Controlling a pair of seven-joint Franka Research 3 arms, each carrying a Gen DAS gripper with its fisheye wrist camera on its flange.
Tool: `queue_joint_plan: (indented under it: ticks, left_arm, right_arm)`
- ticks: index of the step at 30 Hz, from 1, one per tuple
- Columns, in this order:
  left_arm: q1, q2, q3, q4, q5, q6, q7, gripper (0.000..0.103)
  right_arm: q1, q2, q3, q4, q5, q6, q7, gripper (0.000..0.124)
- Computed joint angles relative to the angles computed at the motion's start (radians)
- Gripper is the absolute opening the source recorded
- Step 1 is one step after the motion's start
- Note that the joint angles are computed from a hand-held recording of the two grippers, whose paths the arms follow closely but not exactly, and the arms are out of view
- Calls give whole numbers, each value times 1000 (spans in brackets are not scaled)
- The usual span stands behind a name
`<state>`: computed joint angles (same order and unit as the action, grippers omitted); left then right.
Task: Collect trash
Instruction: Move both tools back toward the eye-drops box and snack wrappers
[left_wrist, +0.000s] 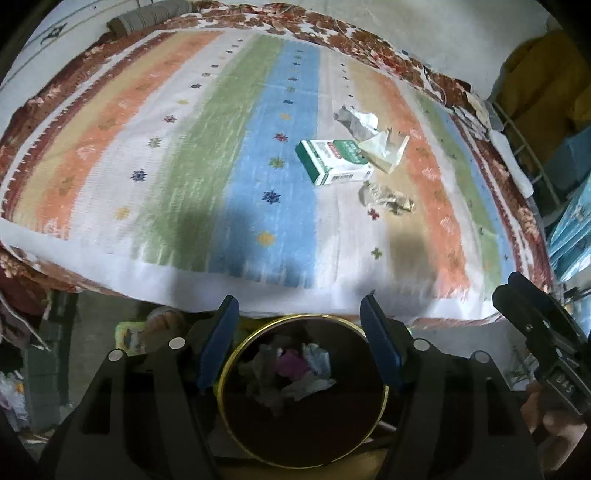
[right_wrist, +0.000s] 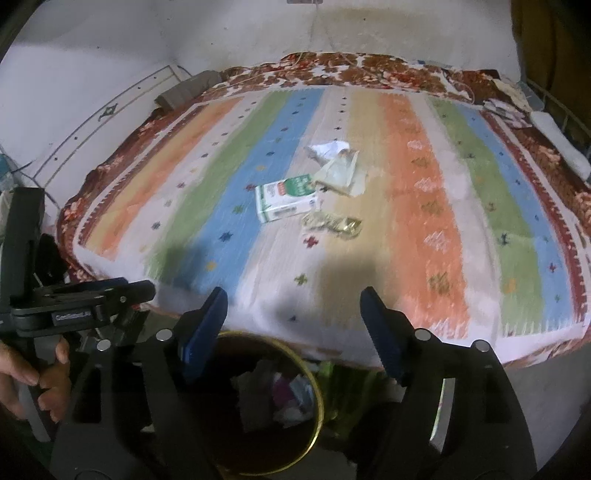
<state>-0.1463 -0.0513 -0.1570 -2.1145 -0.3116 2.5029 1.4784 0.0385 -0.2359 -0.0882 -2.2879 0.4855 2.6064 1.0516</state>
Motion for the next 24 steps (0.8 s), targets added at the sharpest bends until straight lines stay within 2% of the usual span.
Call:
queue_joint_plan:
  ticks: [4,7,12,15,18,24]
  left_arm:
    - [-2,28,-5,34,-13,32,12,70]
    - [-1,53,-14,59,41,81,-11,72]
    - [7,107,-25,123,86,115,-17,72]
    - [6,154,-28,177,196,131,-51,74]
    - [13,208,-35,238,255,128,-46,74]
    - [34,298,-52,338,293,107,2,74]
  right_arm:
    - [-4,45,4,51,-16,6,7,70]
    - [-8,81,6,90,-25,22,17,71]
    - [-17,166,7,175,-29,12,23,76]
    - [-25,208,9,219,-32,-10,30,77]
    - [-34,244,11,257,-21,-30,25,79]
    - [-51,312,15,322,-37,-48,-1,82]
